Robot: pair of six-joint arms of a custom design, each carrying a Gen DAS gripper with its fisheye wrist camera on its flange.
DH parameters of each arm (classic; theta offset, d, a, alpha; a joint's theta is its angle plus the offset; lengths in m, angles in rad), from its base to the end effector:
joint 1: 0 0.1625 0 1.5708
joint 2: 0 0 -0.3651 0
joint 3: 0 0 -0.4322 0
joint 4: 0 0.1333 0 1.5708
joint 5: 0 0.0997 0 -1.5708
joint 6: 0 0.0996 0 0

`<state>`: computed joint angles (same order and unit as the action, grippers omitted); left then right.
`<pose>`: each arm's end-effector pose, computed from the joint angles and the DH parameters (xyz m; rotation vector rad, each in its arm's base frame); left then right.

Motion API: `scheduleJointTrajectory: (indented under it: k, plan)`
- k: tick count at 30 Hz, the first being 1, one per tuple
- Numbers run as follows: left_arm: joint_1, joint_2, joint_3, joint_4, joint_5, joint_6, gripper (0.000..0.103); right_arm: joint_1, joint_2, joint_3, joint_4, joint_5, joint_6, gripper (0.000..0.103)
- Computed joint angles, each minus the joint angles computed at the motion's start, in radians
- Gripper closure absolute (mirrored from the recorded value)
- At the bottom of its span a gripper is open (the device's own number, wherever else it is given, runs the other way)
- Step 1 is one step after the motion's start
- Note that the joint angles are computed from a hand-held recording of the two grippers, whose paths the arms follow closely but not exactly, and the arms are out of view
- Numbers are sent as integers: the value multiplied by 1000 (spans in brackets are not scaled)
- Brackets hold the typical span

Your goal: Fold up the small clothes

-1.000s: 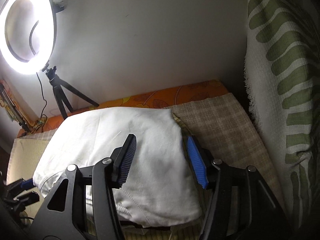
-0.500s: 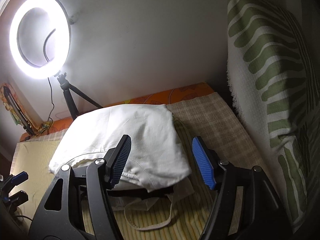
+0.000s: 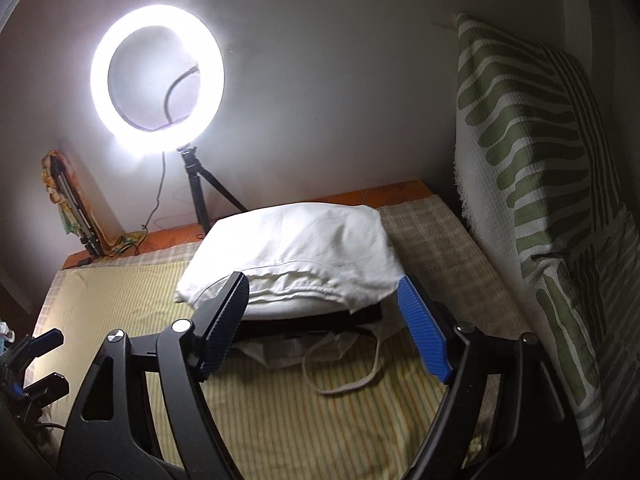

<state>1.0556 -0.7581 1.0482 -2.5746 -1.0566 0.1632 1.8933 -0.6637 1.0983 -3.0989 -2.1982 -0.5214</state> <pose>-0.2412 -0.7959 0.2896 0.6169 2.5046 -1.0605 0.3236 -0.7322 0.2570 0.4920 -2.1300 1.2298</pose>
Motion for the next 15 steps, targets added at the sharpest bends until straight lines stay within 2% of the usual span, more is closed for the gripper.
scheduleJointTrajectory:
  k: [5, 10, 15]
  plan:
    - [-26, -102, 159, -90, 29, 48, 2, 35, -52, 141, -115, -6, 7, 9]
    - [-46, -192, 297, -154, 51, 92, 0, 61, -80, 260, -216, -8, 31, 5]
    - [-54, -268, 408, -191, 57, 104, 0, 77, -71, 322, -297, -20, 69, 2]
